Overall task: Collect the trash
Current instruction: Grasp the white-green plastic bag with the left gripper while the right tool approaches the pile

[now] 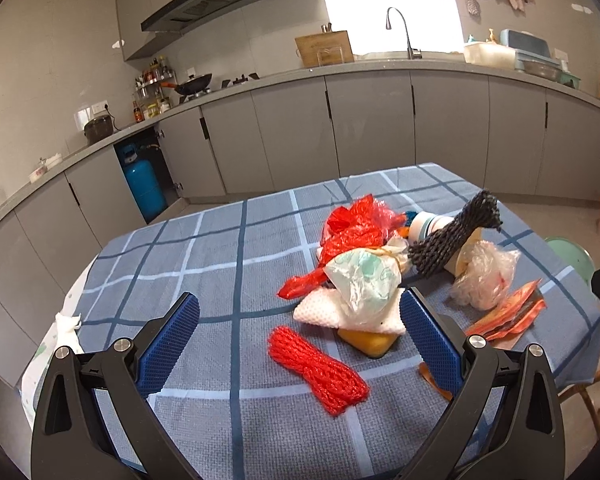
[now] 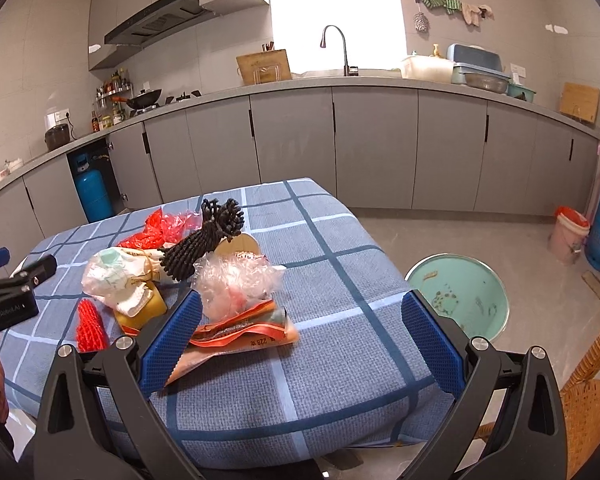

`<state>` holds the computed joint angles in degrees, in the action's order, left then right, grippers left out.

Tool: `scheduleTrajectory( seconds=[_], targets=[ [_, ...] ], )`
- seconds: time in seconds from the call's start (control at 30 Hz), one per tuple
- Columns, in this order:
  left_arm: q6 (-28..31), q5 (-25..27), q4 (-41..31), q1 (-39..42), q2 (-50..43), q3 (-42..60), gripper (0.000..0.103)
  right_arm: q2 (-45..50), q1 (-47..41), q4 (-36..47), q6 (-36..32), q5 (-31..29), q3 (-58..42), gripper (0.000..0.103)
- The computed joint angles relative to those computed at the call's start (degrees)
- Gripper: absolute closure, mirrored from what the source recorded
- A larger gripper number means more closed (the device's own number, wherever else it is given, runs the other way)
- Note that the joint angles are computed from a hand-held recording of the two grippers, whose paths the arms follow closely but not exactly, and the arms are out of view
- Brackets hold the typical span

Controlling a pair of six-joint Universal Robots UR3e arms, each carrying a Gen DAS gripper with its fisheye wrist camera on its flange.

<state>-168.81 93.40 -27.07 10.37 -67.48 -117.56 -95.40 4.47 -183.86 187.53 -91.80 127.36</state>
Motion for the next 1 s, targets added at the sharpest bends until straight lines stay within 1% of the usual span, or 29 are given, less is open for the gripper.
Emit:
scheduleTrajectory(
  seconds=[0.13,0.33,0.43,0.57,0.7,0.83,0.9,0.93,0.97,1.0],
  targets=[
    [0.6,-1.4,-0.5,1.8,-1.3,-0.5,0.004,3.9,1.4,-0.7,0.7,-1.1,-1.6,0.005],
    [1.8,-4.4,-2.0,4.7,-1.6,-0.9,0.004,5.9,2.0,-1.3,0.8,-1.4,-2.3,0.005],
    [3.0,-6.8,-2.5,7.5,-0.7,-2.1,0.004,6.9,2.3,-1.2,0.7,-1.6,-3.0,0.005],
    [3.6,-9.6,-3.8,11.6,0.1,-3.4,0.005,9.8,4.0,-2.2,0.2,-3.4,-4.7,0.005],
    [2.1,-9.7,-4.1,10.8,-2.7,-2.0,0.006,12.5,4.8,-3.3,-0.8,-4.6,-6.0,0.005],
    [1.2,-11.1,-2.4,8.3,-4.6,0.2,0.006,13.5,3.9,-3.6,-1.0,-4.2,-6.2,0.005],
    [0.7,-11.1,-2.1,6.0,-7.1,2.3,0.006,13.8,3.5,-3.7,-1.0,-3.9,-6.4,0.005],
    [0.5,-10.9,-2.0,5.0,-8.6,3.3,0.007,14.1,3.2,-3.7,-1.2,-3.8,-6.6,0.005],
    [0.4,-10.4,-1.7,3.7,-10.4,4.4,0.017,14.4,3.2,-3.7,-1.2,-3.8,-6.8,0.005],
    [0.4,-10.2,-2.0,2.8,-11.9,5.4,0.024,14.6,2.9,-3.6,-1.2,-3.6,-7.0,0.005]
  ],
)
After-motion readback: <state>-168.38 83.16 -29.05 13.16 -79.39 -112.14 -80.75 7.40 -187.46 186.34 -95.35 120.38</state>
